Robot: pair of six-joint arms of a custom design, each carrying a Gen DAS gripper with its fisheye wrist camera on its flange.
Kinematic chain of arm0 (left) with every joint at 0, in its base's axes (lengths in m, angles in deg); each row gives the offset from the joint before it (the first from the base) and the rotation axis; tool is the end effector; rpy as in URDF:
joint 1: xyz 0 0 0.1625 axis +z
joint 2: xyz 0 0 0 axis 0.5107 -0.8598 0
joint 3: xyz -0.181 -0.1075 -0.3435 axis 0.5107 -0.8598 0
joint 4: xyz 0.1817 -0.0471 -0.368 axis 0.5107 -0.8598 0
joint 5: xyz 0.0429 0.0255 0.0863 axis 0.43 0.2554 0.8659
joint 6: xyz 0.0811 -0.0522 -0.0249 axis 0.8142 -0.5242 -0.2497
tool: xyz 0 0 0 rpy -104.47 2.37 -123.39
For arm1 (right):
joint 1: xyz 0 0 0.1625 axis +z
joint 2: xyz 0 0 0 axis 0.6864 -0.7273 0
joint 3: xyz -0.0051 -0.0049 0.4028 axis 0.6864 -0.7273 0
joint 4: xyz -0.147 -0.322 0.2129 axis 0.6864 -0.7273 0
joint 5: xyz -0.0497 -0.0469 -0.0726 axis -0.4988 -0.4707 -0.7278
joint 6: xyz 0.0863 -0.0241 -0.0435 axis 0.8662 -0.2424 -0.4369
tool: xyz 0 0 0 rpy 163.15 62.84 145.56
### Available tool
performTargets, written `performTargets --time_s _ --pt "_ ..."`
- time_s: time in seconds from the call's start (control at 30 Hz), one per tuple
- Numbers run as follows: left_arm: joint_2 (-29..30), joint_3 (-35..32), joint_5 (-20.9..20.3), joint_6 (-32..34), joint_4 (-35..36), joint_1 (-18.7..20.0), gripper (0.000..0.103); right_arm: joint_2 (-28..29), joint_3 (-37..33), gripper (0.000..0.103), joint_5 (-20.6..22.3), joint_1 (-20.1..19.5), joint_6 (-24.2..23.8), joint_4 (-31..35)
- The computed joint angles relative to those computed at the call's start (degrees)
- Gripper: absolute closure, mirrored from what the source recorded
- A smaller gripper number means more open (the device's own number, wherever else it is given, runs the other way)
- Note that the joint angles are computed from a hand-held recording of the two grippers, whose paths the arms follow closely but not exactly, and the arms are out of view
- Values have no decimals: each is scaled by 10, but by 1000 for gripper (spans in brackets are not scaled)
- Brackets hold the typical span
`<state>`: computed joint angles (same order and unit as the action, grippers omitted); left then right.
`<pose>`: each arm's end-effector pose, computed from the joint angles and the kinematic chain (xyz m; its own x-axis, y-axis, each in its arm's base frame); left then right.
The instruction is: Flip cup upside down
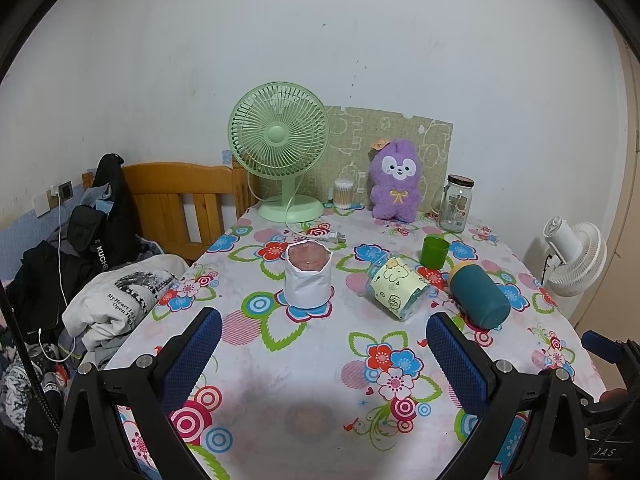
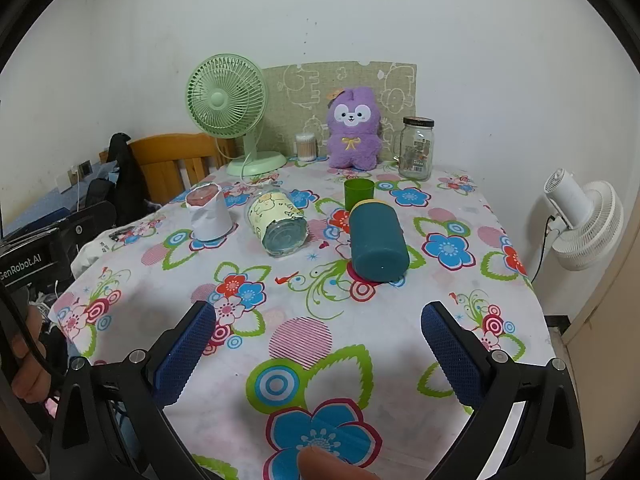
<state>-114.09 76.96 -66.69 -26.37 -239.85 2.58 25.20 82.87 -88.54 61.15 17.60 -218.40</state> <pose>-0.2674 -0.4305 0.1341 -0.6996 0.2556 -0.6673 0.7010 0.4270 -0.5713 0.1679 -0.3626 0.2006 -0.7432 0.0974 0.6620 -0.5201 0.5384 -0.6631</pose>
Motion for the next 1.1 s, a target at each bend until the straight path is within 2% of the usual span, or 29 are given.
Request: performTargets --time_s 0.6,0.77,1.0,1.1 --pt "-1 -1 -4 -8 8 3 0 2 -5 0 -9 5 8 13" --pt "-2 -4 -13 -17 22 12 0 -4 -15 0 -3 0 29 53" --pt "2 -28 -24 -3 57 43 0 -31 -42 0 33 -16 78 159" --pt "1 -39 -44 4 73 59 0 -31 -68 0 24 -16 83 200"
